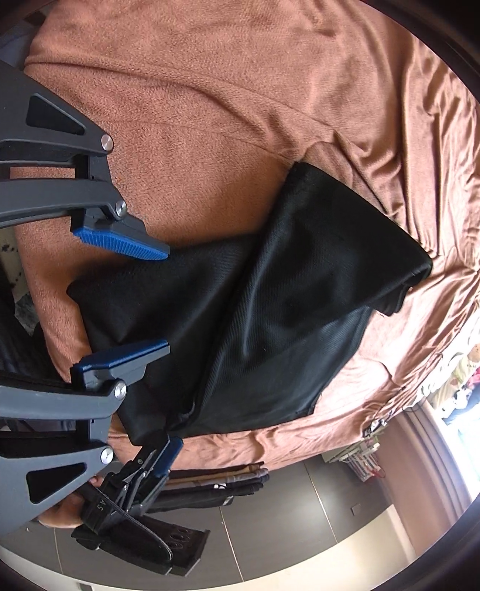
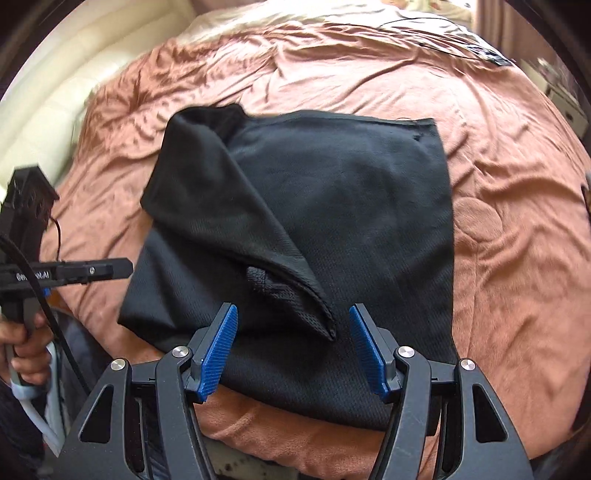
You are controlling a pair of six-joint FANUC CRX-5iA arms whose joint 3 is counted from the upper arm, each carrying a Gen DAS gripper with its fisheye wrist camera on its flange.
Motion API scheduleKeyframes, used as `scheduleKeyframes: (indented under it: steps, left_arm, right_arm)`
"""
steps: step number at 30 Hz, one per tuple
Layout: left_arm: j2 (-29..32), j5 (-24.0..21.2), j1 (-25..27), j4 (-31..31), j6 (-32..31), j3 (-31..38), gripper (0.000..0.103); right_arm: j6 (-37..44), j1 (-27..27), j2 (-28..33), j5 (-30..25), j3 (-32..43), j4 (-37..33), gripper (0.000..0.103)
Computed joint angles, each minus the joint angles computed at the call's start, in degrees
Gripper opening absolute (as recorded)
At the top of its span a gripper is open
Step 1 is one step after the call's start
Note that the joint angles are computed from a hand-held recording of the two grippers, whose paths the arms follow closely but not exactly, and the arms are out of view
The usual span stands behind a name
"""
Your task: Fold small clothes
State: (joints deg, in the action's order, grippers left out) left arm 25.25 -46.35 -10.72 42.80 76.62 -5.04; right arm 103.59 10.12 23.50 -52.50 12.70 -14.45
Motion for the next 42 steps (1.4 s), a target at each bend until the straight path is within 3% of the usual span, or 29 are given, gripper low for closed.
scheduleKeyframes:
  steps: [8, 12, 13, 17, 20, 23, 30, 42]
  left_arm:
    - [2.0, -2.7, 0.2, -3.9, 3.9, 1.4, 0.028]
    - [2.0, -2.4, 0.3, -3.8, 3.5, 0.7, 0.026]
    - [1.9, -2.4, 0.4, -3.8, 3.4, 0.5, 0.026]
    - [1.8, -2.3, 0.3, -4.2, 3.6, 0.6, 0.026]
    - [2.3, -2.6, 0.0, -4.9, 4.3, 1.8, 0.026]
    - [2.4, -2.9, -0.6, -6.7, 4.8, 3.0, 0.026]
    - [2.2, -2.2, -1.5, -7.7, 4.8, 3.6, 0.026]
    - [3.5, -3.6, -3.7, -13.1, 7.5, 7.4, 0.026]
  right_arm:
    - [-0.2, 4.3, 4.3, -0.5, 2.6, 9.5, 0.061]
    - [-0.8, 6.0, 5.5, 1.9, 2.1, 14.4, 0.058]
    - [-0.7, 6.2, 5.4, 3.0, 1.4, 15.0, 0.055]
    - [1.1, 5.3, 5.7, 3.9, 2.4, 12.5, 0.016]
    - [3.7, 3.6, 5.3, 2.4, 3.7, 7.8, 0.005]
    - [4.6, 0.9, 5.0, -0.6, 5.9, 1.7, 0.004]
    - [2.7, -4.2, 3.5, -4.5, 6.7, -5.6, 0.003]
    - [-1.3, -9.3, 1.2, -5.3, 3.9, -8.5, 0.003]
